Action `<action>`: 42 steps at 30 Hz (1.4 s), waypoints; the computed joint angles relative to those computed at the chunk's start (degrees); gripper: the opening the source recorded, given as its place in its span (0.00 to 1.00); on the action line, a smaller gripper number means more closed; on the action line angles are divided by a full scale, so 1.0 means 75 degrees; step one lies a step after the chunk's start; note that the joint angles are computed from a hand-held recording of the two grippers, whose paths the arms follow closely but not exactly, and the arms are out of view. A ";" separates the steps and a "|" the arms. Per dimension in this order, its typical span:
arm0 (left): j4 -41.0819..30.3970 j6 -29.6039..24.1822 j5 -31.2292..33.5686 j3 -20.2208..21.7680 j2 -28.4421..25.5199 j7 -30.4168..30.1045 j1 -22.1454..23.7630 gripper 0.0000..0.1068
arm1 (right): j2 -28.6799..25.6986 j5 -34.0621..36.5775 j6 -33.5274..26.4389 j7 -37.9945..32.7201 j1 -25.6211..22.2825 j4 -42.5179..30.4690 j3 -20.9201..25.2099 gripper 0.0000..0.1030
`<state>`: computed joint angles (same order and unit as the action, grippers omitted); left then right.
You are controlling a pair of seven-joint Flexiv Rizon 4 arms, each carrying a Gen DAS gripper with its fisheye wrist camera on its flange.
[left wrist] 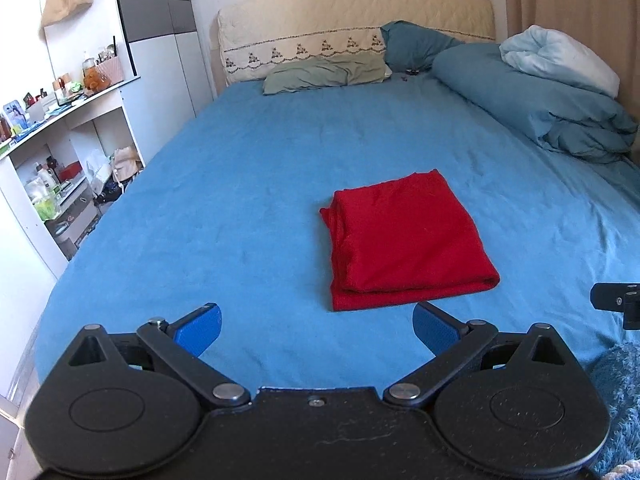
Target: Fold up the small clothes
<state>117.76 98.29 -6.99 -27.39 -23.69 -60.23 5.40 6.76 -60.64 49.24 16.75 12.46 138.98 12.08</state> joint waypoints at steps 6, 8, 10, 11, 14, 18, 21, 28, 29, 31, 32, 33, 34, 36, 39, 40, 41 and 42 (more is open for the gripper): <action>0.0039 0.0136 0.0075 -0.0160 -0.0008 -0.0058 0.0148 0.96 | 0.0021 0.0006 0.0052 -0.0005 -0.0023 0.0015 -0.0005 1.00; 0.0053 0.0153 0.0132 -0.0233 -0.0018 -0.0077 0.0230 0.96 | 0.0036 -0.0005 0.0098 -0.0018 -0.0043 0.0036 -0.0017 1.00; 0.0049 0.0156 0.0166 -0.0227 -0.0015 -0.0108 0.0243 0.96 | 0.0019 0.0003 0.0069 -0.0011 -0.0037 0.0019 -0.0003 1.00; 0.0052 0.0149 0.0181 -0.0253 -0.0014 -0.0117 0.0275 0.96 | 0.0023 0.0005 0.0072 -0.0015 -0.0038 0.0022 -0.0005 1.00; 0.0070 0.0192 0.0234 -0.0323 -0.0016 -0.0138 0.0357 0.96 | 0.0032 0.0002 0.0083 -0.0022 -0.0046 0.0031 -0.0008 1.00; 0.0083 0.0232 0.0310 -0.0393 -0.0008 -0.0203 0.0439 0.96 | 0.0017 -0.0003 0.0065 -0.0034 -0.0043 0.0017 -0.0002 1.00; 0.0084 0.0228 0.0340 -0.0406 0.0004 -0.0249 0.0456 0.96 | -0.0002 0.0013 0.0035 -0.0016 -0.0015 -0.0005 0.0014 1.00; 0.0092 0.0234 0.0408 -0.0466 0.0008 -0.0275 0.0544 0.96 | -0.0019 -0.0008 0.0085 -0.0051 0.0000 -0.0026 -0.0012 1.00; 0.0103 0.0239 0.0411 -0.0481 0.0015 -0.0283 0.0564 0.96 | -0.0025 -0.0010 0.0084 -0.0056 0.0000 -0.0031 -0.0011 1.00; 0.0107 0.0246 0.0428 -0.0505 0.0029 -0.0276 0.0605 0.96 | -0.0016 -0.0015 0.0107 -0.0080 -0.0012 -0.0021 -0.0022 1.00; 0.0104 0.0256 0.0432 -0.0480 0.0036 -0.0285 0.0581 0.96 | -0.0018 -0.0025 0.0118 -0.0065 -0.0017 -0.0022 -0.0022 1.00; 0.0102 0.0251 0.0441 -0.0494 0.0040 -0.0282 0.0598 0.96 | -0.0010 -0.0036 0.0127 -0.0049 -0.0021 -0.0011 -0.0020 1.00; 0.0089 0.0232 0.0446 -0.0502 0.0038 -0.0273 0.0610 0.96 | -0.0017 -0.0029 0.0128 -0.0046 -0.0020 -0.0017 -0.0018 1.00; 0.0084 0.0252 0.0431 -0.0411 0.0048 -0.0297 0.0526 0.96 | -0.0024 -0.0034 0.0145 -0.0051 -0.0022 -0.0018 -0.0019 1.00; 0.0086 0.0243 0.0448 -0.0556 0.0032 -0.0271 0.0669 0.96 | -0.0053 -0.0027 0.0140 -0.0018 -0.0002 -0.0042 -0.0008 1.00; 0.0093 0.0233 0.0449 -0.0603 0.0034 -0.0268 0.0713 0.96 | -0.0065 -0.0012 0.0129 -0.0020 0.0008 -0.0055 -0.0005 1.00; 0.0087 0.0226 0.0447 -0.0613 0.0024 -0.0266 0.0721 0.96 | -0.0075 -0.0005 0.0114 -0.0014 0.0018 -0.0065 -0.0001 1.00; 0.0084 0.0225 0.0441 -0.0611 0.0025 -0.0270 0.0719 0.96 | -0.0077 0.0000 0.0109 -0.0011 0.0023 -0.0068 -0.0002 1.00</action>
<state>118.39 99.98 -3.69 -31.97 -23.50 -62.25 10.79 6.18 -60.64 50.06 16.67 12.64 138.47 12.06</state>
